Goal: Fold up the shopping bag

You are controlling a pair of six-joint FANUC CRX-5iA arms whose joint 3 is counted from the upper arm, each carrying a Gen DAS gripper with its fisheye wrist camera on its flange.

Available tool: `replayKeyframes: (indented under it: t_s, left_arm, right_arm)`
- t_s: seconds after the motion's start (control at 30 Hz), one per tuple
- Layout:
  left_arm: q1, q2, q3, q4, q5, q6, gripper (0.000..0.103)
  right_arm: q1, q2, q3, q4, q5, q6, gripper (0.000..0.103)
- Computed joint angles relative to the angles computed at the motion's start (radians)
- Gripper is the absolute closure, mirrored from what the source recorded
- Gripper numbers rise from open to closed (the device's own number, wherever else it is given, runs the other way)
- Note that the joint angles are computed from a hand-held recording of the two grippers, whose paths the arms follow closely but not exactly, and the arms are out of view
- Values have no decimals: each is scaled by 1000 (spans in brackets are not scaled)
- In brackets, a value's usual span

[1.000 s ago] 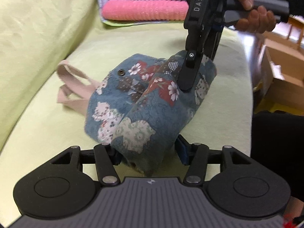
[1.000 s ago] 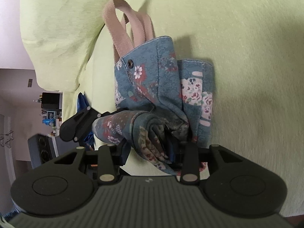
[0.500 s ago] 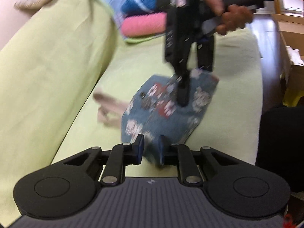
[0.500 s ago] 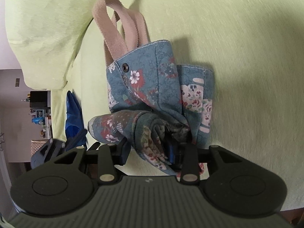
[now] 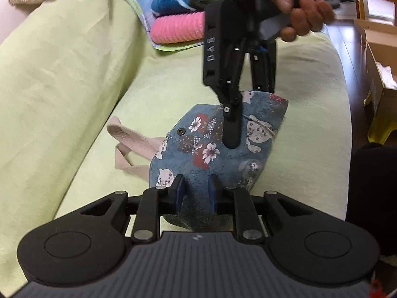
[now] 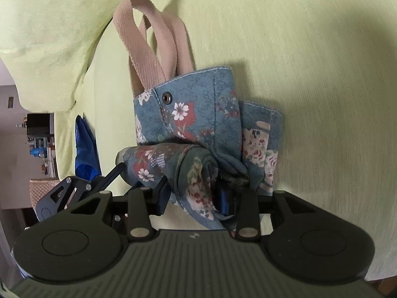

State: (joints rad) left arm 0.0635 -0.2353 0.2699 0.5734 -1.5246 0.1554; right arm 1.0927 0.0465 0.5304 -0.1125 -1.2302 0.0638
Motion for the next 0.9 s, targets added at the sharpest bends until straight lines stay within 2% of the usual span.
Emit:
replayKeyframes:
  t_s: [0.13, 0.23, 0.33, 0.37, 0.4, 0.43, 0.5, 0.53, 0.6, 0.67, 0.73, 0.9]
  left_arm:
    - [-5, 0, -1, -5, 8, 18, 81]
    - [-7, 9, 10, -8, 3, 48, 81]
    - [-12, 22, 27, -16, -5, 85, 81]
    - [-14, 25, 33, -18, -8, 93, 81]
    - [-17, 28, 37, -21, -11, 101, 81]
    - [-19, 30, 40, -23, -12, 106, 81]
    - [-22, 32, 43, -26, -12, 112, 81]
    - [-22, 33, 44, -26, -13, 117, 81]
    - [-21, 39, 52, -23, -20, 130, 81]
    - [-20, 46, 60, -21, -28, 140, 81]
    - [-19, 53, 65, -16, -35, 149, 81]
    - [-40, 77, 79, -20, -27, 202, 79]
  right_arm:
    - [102, -56, -127, 203, 101, -134, 70]
    - [189, -71, -191, 399, 118, -245, 70]
    - [277, -50, -202, 615, 39, -342, 68]
    - [306, -31, -192, 687, -4, -360, 65]
    - [337, 4, -155, 759, -91, -353, 62]
    - [365, 45, -112, 826, -184, -333, 58]
    - [401, 158, 30, 929, -377, -181, 58]
    - [418, 210, 82, 991, -441, -95, 59]
    - [440, 250, 104, 1072, -451, 44, 66]
    - [452, 281, 106, 1127, -429, 177, 81]
    - [442, 342, 177, 1100, -466, 282, 82]
    - [423, 319, 117, 1050, -450, 213, 78]
